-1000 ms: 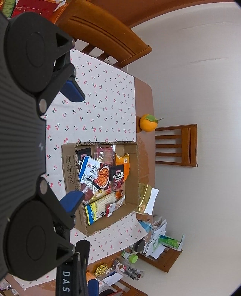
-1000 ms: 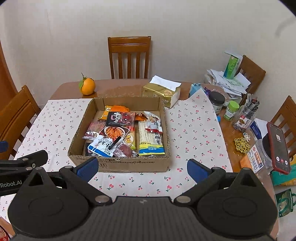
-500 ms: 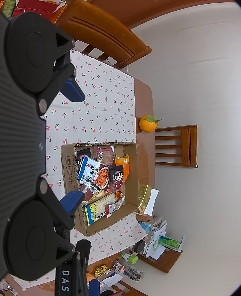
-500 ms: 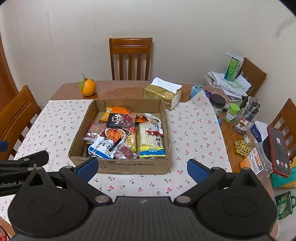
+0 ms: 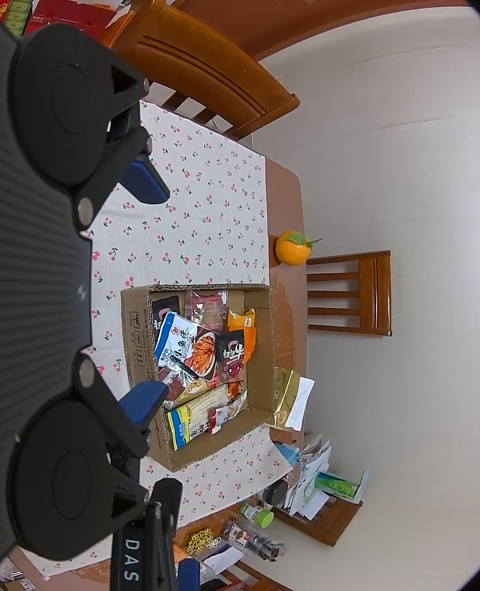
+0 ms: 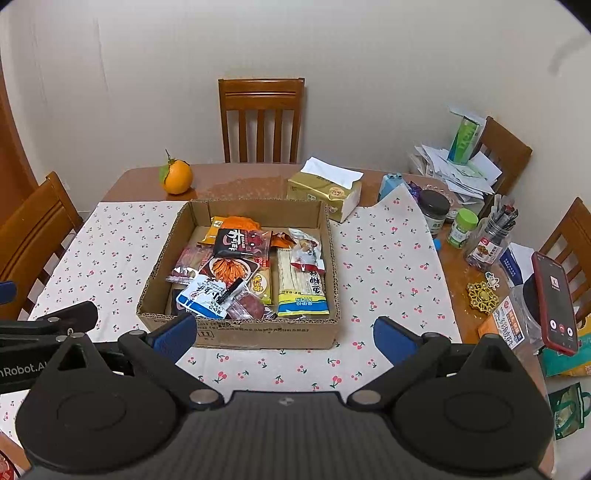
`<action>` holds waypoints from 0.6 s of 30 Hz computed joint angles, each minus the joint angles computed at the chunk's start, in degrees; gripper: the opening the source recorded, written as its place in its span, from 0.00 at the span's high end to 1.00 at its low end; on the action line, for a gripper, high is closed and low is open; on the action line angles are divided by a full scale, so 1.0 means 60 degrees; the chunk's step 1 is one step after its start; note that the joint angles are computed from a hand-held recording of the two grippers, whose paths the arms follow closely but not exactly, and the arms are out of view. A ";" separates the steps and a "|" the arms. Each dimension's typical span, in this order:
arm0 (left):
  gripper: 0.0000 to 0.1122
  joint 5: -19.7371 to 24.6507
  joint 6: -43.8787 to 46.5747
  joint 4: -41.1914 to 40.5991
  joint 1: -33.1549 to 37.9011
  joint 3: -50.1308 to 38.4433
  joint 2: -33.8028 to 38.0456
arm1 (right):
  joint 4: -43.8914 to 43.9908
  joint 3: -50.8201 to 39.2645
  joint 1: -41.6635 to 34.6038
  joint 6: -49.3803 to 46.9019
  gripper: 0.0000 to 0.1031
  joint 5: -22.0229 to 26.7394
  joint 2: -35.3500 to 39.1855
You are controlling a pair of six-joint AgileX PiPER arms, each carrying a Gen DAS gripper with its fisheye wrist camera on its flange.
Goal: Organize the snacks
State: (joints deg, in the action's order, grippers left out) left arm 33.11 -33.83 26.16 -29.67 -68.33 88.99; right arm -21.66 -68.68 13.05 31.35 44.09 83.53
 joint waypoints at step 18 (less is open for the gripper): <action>0.09 0.0120 -0.0089 0.0002 -0.0028 -0.0082 0.0020 | -0.0025 0.0003 -0.0002 -0.0053 0.00 0.0006 -0.0032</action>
State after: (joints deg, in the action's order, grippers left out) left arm 33.83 -34.36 26.17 -29.84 -68.82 89.11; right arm -21.81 -68.66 13.04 31.03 44.13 83.34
